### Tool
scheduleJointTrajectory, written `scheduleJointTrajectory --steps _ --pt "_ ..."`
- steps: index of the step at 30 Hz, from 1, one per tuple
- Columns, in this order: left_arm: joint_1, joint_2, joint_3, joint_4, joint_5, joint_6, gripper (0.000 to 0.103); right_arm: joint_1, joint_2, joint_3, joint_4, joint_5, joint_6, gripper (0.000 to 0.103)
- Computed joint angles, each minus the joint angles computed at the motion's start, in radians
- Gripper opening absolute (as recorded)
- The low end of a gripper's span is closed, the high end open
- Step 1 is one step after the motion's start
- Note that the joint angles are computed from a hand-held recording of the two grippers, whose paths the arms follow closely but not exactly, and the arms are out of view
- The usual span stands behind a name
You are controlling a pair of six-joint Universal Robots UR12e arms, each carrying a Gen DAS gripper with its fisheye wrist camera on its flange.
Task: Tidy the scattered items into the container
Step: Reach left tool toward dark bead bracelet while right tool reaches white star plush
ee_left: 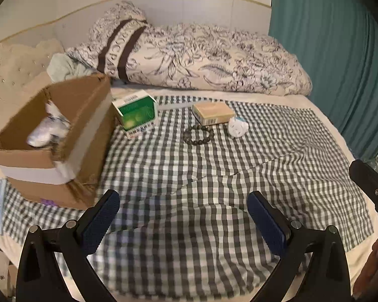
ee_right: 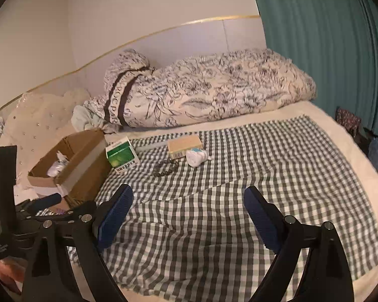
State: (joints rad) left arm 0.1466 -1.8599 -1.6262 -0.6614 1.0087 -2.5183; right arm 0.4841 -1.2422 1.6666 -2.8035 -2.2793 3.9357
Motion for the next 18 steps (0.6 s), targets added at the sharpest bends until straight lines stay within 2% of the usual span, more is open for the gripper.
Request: scheduleJointTrajectory --steps 8,12,18 --pt "-0.069 -0.091 0.067 0.000 0.057 -0.034 0.103 -0.075 0.037 0.001 -0.017 0.104 -0.014 0.090" --pt "-0.100 -0.137 0.092 0.057 0.086 -0.065 0.103 -0.109 0.063 -0.010 -0.019 0.158 -0.022 0.090" --pt "-0.140 -0.204 0.149 0.070 0.108 -0.051 0.103 -0.157 0.104 -0.043 -0.015 0.211 -0.042 0.090"
